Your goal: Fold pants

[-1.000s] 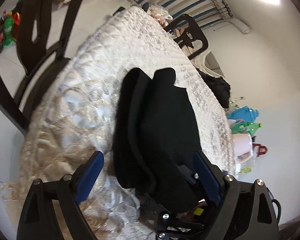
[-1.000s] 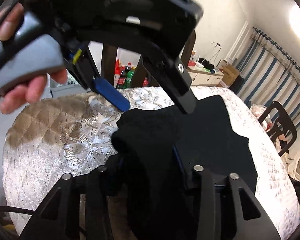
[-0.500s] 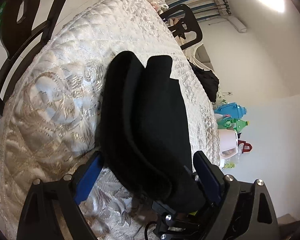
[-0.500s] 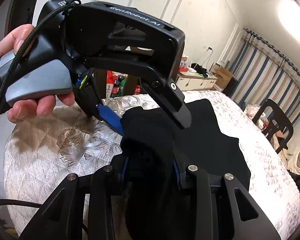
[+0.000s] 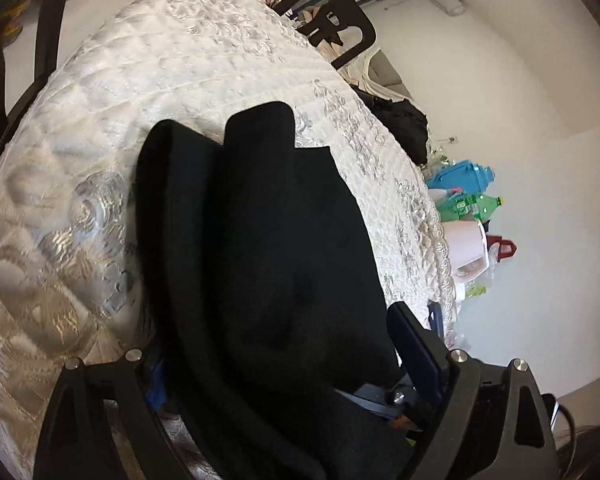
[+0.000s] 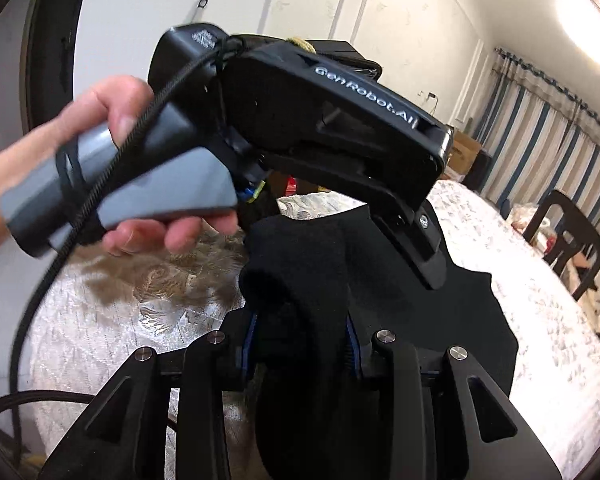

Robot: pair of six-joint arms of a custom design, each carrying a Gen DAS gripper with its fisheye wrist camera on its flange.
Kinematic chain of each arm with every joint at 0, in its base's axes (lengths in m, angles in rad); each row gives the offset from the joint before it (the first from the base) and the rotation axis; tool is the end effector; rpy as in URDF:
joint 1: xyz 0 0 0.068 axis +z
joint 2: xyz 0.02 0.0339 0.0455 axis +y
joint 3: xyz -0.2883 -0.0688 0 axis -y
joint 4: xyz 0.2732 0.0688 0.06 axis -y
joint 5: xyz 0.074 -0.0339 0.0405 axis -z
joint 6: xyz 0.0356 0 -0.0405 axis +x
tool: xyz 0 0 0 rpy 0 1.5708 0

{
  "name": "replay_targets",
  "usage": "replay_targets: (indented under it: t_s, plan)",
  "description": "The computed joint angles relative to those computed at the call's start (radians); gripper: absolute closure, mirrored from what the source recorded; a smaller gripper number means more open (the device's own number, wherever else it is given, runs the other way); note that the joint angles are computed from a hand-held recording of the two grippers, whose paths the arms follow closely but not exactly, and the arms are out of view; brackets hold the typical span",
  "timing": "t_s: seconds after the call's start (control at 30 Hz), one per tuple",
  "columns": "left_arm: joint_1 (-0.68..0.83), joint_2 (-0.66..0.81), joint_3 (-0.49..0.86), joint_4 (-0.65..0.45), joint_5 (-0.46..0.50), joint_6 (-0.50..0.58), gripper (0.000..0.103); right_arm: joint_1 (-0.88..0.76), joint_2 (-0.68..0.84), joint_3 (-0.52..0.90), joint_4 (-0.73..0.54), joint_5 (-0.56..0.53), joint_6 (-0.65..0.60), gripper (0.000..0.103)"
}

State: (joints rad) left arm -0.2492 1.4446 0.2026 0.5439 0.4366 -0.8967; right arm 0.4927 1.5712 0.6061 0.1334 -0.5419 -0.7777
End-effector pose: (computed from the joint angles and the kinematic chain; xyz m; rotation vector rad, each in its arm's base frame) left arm 0.1999 -0.0664 0.0920 -0.5328 2.3751 -1.0634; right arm 0.2516 0.1559 0.1341 -1.5601 1.7004 0.5047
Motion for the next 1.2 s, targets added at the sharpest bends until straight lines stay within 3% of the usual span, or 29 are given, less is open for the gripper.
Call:
replay_targets:
  t_s: [0.1, 0.23, 0.37, 0.53, 0.67, 0.8, 1.1, 1.2]
  plan:
    - [0.011, -0.011, 0.001, -0.03, 0.001, 0.014, 0.019, -0.024, -0.012, 0.007, -0.053, -0.047, -0.025, 0.066]
    - [0.021, -0.023, -0.021, -0.035, -0.021, 0.023, 0.038, -0.08, -0.032, 0.019, -0.147, -0.133, -0.087, 0.066]
    - [-0.009, -0.032, -0.034, -0.04, -0.099, 0.037, 0.058, -0.152, -0.019, 0.08, -0.307, -0.22, -0.144, 0.066]
    - [-0.02, -0.033, -0.037, -0.041, -0.134, 0.048, 0.06, -0.261, 0.036, 0.209, -0.555, -0.313, -0.216, 0.065]
    - [-0.048, -0.048, -0.011, -0.105, -0.18, 0.077, 0.06, -0.372, 0.151, 0.367, -0.8, -0.407, -0.294, 0.061]
    - [-0.065, -0.055, 0.001, -0.131, -0.208, 0.111, 0.06, -0.446, 0.269, 0.493, -0.855, -0.401, -0.188, 0.056]
    - [-0.059, -0.062, 0.008, -0.151, -0.204, 0.145, 0.06, -0.492, 0.598, 0.82, -1.182, -0.379, -0.17, 0.049]
    - [-0.07, -0.065, 0.012, -0.158, -0.218, 0.146, 0.06, -0.472, 0.664, 0.888, -1.219, -0.369, -0.127, 0.046]
